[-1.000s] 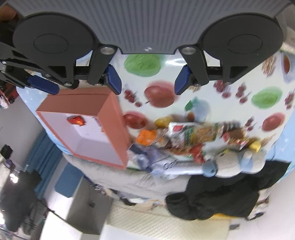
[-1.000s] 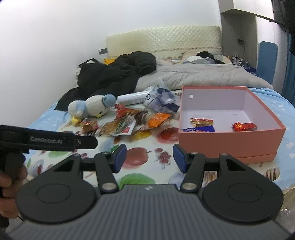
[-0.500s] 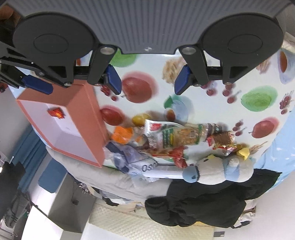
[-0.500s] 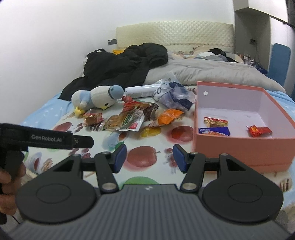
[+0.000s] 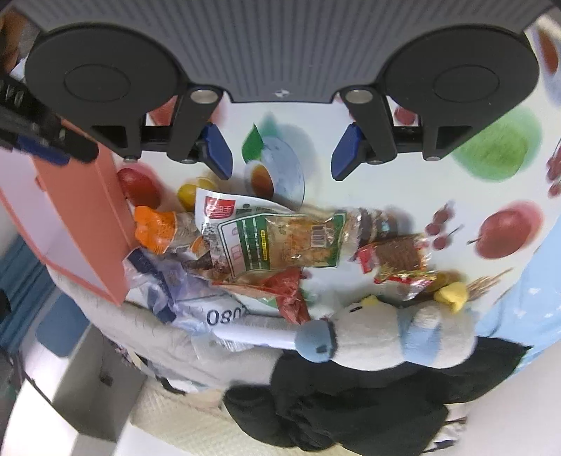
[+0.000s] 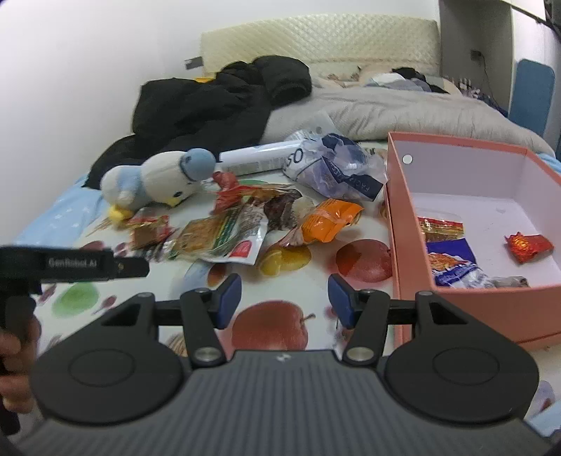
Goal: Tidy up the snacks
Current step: 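Withdraw both tools from the pink box back toward the snack pile, then grasp the orange packet with the right tool while the left tool grasps the green-labelled clear packet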
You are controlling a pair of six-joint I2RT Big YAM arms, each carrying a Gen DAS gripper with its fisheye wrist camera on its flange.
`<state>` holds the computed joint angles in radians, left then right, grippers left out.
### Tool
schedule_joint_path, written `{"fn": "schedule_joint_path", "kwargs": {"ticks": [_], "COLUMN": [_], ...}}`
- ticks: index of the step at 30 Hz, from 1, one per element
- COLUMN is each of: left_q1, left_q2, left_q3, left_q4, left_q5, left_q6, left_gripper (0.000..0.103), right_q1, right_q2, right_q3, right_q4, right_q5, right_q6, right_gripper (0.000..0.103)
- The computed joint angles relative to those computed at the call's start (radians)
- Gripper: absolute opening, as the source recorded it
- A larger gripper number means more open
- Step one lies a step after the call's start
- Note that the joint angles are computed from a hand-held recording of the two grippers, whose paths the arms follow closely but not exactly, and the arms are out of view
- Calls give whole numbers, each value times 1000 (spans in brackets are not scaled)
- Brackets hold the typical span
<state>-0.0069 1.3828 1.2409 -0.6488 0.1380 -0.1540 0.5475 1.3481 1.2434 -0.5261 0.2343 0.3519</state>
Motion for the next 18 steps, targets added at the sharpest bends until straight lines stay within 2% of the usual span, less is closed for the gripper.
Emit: {"fn": "schedule_joint_path", "kwargs": {"ticks": [8, 13, 16, 18], "left_q1": [-24, -51, -67, -73], "left_q2": [162, 239, 274, 295], "left_q3": [103, 157, 179, 193], "left_q4": [60, 86, 93, 86], "left_q5": [52, 40, 14, 7], "left_q6": [156, 257, 313, 336], "left_gripper": [67, 67, 60, 52], "right_q1": [-40, -68, -87, -94], "right_q2": [183, 282, 330, 357], "right_q3": [139, 222, 266, 292], "right_q4": [-12, -45, -63, -63], "right_q5": [10, 30, 25, 34], "right_q6": [58, 141, 181, 186], "right_gripper": [57, 57, 58, 58]}}
